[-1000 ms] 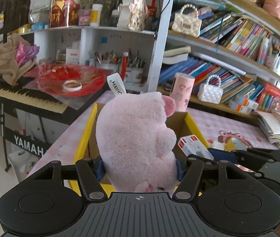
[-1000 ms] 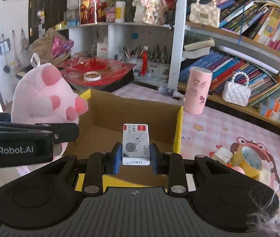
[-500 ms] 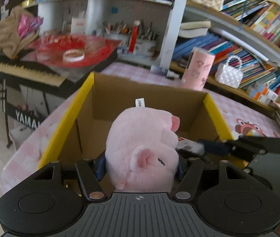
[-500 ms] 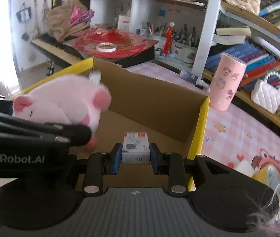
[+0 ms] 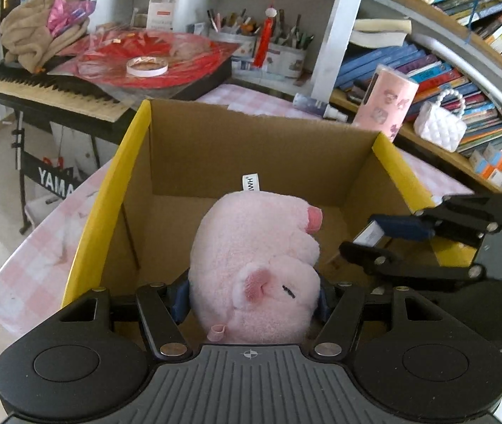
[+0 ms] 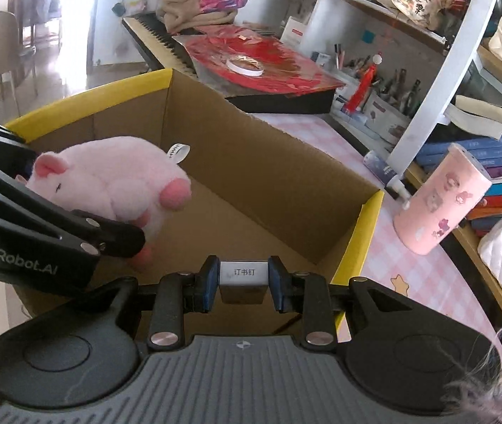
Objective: Organize objects
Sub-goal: 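Open both grippers to drop the pig and card box into the yellow box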
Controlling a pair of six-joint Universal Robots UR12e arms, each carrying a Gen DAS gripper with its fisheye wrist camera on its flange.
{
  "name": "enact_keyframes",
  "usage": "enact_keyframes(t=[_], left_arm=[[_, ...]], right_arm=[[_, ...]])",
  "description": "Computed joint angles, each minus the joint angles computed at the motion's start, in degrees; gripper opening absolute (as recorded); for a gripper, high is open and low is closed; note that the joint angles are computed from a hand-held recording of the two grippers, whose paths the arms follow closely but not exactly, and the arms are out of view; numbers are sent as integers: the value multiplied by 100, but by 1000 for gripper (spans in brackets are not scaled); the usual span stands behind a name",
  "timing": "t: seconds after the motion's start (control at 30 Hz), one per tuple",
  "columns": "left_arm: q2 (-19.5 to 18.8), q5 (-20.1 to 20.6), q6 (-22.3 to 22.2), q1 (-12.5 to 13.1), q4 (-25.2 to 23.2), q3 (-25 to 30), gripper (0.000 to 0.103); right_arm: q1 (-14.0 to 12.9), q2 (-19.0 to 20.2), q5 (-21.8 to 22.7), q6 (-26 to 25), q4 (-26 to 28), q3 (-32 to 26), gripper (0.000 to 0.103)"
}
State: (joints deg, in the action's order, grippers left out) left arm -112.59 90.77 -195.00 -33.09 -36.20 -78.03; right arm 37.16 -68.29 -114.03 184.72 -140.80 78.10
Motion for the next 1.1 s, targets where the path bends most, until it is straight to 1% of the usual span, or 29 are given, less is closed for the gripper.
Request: enact_keyframes(t=[0.1, 0.13, 0.17, 0.3, 0.37, 0.4, 0.47, 0.5, 0.53, 0.6, 0.67, 0.73, 0.83, 0.93, 1.0, 1.1], left_arm=[[13, 37, 14, -15, 15, -18, 65], [18, 34, -2, -16, 28, -24, 65], [28, 4, -32, -7, 39, -33, 65], [103, -172, -114, 34, 53, -82, 65], [163, -282, -177, 54, 188, -162, 67], [194, -333, -209, 62, 268, -203, 70], [261, -409, -215, 73, 525, -303, 76], [300, -382, -187, 63, 694, -363, 84], [334, -307, -128, 46, 887, -423, 88], [409, -214, 90, 17, 1289, -556, 89], [479, -114, 242, -19, 1481, -637, 90], [551, -31, 280, -48, 1635, -737, 91], [692, -46, 267, -59, 1806, -940, 91], [849, 22, 294, -84, 1932, -1175, 93], [950, 216, 345, -123, 2020, -1342, 96], [1085, 506, 399, -175, 2022, -1555, 97]], right_arm=[[-29, -18, 93, -14, -106, 43, 28], [-30, -22, 100, -6, -101, 43, 30], [-25, -22, 83, 37, -97, 35, 34], [0, -47, -8, 154, -295, 106, 42], [46, -66, -202, 307, -366, 129, 51], [68, -87, -292, 425, -428, 154, 52], [107, -146, -417, 743, -553, 218, 56], [135, -177, -509, 930, -609, 249, 56], [168, -202, -617, 1069, -667, 275, 58], [266, -241, -915, 1305, -779, 308, 61], [377, -269, -1222, 1461, -864, 334, 63], [497, -289, -1540, 1668, -850, 333, 67], [670, -308, -1955, 2052, -699, 315, 68], [837, -335, -2256, 2545, -397, 297, 68], [949, -344, -2447, 3010, -36, 264, 69], [1115, -360, -2689, 3724, 578, 233, 72]])
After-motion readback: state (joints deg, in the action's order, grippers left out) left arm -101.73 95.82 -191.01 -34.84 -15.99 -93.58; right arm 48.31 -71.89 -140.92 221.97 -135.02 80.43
